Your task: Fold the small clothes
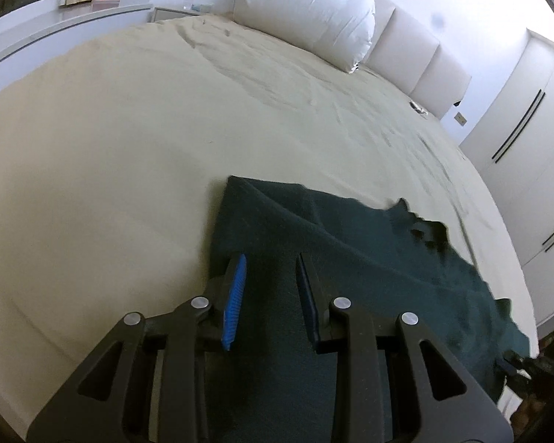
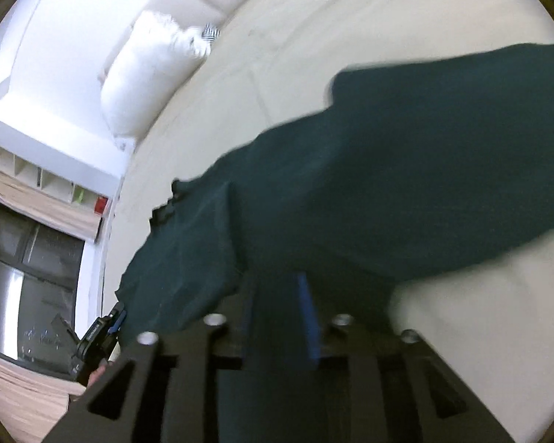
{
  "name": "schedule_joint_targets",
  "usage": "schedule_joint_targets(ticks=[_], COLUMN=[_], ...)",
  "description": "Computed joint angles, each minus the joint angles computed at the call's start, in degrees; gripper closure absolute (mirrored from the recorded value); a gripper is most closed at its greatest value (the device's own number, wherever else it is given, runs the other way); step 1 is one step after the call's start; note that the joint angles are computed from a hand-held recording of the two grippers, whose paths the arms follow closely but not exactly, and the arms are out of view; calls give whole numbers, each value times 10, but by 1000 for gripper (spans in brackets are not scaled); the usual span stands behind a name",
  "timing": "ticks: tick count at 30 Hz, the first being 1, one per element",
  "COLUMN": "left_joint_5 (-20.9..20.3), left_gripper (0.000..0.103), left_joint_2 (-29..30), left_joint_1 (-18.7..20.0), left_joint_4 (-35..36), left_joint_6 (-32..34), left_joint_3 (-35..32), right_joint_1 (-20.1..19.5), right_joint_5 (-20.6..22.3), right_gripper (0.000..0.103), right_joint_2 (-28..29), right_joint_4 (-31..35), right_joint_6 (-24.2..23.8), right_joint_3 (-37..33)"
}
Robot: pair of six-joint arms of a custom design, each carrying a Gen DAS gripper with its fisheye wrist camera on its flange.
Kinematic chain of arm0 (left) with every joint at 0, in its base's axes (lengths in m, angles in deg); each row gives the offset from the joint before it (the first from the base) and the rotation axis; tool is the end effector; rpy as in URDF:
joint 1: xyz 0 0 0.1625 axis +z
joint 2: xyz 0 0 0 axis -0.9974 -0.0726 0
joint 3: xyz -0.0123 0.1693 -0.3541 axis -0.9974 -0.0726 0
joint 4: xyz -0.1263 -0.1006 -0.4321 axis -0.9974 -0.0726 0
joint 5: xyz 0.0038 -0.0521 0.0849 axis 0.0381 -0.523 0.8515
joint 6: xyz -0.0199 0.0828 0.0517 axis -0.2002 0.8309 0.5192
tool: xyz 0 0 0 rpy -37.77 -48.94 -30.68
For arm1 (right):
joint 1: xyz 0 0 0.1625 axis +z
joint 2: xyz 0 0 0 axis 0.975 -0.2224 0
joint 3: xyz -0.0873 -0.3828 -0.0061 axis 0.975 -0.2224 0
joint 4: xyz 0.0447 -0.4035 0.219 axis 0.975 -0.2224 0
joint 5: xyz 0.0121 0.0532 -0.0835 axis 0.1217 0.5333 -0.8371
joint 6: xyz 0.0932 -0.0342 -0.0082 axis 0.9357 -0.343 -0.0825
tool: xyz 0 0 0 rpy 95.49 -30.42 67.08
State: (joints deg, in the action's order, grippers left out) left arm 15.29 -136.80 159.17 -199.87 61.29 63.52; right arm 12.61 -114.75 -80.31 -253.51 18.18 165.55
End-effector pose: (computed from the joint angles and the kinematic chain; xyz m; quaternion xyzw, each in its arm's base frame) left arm -0.0183 -0.6629 0.3068 0.1105 0.9301 -0.3117 0.1600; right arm 0.1038 -0.4608 0.1876 -0.1811 -0.8979 0.3938 0.0763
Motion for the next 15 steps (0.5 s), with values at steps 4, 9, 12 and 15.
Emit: schedule_joint_targets(ticks=[4, 9, 12, 15], left_joint_5=[-29, -68, -82, -92], left_gripper=[73, 20, 20, 20], left_joint_2=[-26, -44, -38, -33], left_joint_1=[-15, -38, -47, -53], left_joint_4=[-7, -22, 19, 39], left_joint_6=[-11, -43, -57, -70], left_joint_3=[22, 57, 56, 60], right_joint_1=[-31, -179, -271, -331], right_joint_5=[-30, 10, 78, 155], right_gripper=[44, 42, 42, 42], right_joint_2=[-132, -348, -427, -428], right_joint_4=[-73, -61, -27, -33], right_joint_6=[9, 93, 105, 109], right_joint_3=[104, 202, 219, 208])
